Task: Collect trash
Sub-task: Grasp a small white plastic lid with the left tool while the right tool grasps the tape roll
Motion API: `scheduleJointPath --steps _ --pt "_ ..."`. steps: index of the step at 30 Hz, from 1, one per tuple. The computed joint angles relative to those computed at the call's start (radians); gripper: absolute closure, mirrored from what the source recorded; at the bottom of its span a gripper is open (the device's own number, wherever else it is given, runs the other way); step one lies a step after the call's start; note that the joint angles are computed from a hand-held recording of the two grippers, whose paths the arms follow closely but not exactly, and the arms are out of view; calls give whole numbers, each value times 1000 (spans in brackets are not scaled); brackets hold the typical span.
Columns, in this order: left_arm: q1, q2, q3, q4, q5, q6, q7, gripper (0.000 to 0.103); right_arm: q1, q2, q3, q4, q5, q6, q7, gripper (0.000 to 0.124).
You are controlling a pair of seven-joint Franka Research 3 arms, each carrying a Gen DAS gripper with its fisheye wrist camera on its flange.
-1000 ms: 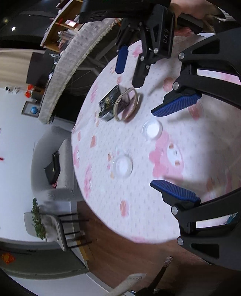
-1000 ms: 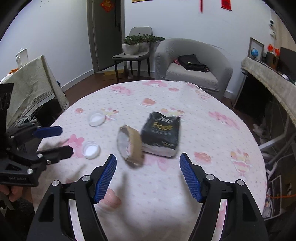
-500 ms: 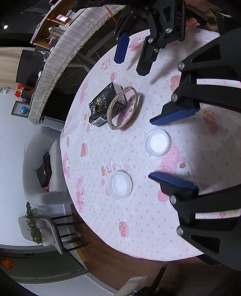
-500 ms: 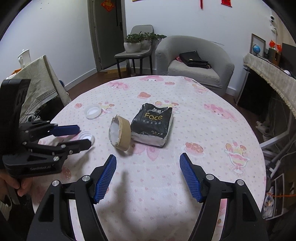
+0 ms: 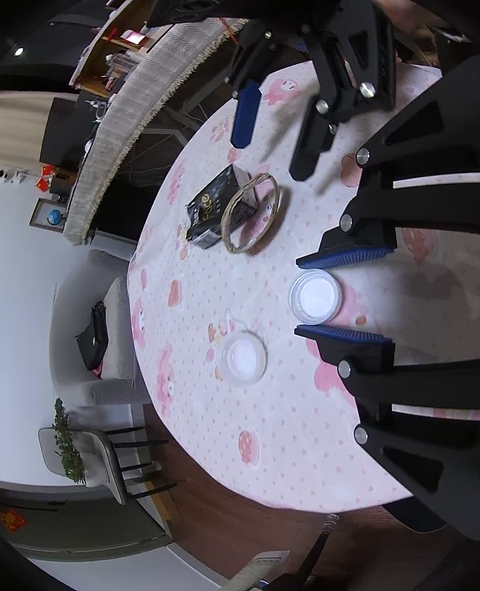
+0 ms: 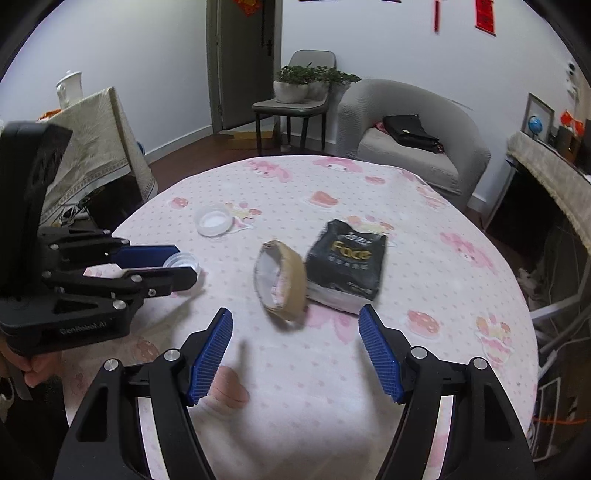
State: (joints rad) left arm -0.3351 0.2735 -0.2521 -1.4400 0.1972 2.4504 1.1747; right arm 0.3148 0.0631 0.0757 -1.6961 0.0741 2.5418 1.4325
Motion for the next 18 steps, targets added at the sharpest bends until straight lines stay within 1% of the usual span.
scheduleJointPath --steps 2,5,7,8,10,12,16,18 --pt "9 -14 0 -18 -11 6 5 70 4 16 4 21 8 -11 -3 59" --pt "21 -37 -1 -45 -29 14 15 70 17 35 4 48 -24 -12 18 62" --pt "31 -54 -3 -65 -46 19 28 70 28 49 4 67 -56 -15 35 69" --pt "35 -60 -2 -73 -51 22 32 70 33 53 3 71 -71 -18 43 70" --pt "44 -77 -2 -94 -66 28 42 70 50 65 -4 86 -139 -27 82 73" --pt "54 -97 0 -118 -80 36 51 70 68 79 -13 103 -222 -41 128 73" --pt "69 -131 5 -156 -100 50 61 70 86 109 -22 142 -294 -80 179 81" --pt "78 -151 8 -179 -114 60 66 70 94 120 -27 159 -322 -97 201 82"
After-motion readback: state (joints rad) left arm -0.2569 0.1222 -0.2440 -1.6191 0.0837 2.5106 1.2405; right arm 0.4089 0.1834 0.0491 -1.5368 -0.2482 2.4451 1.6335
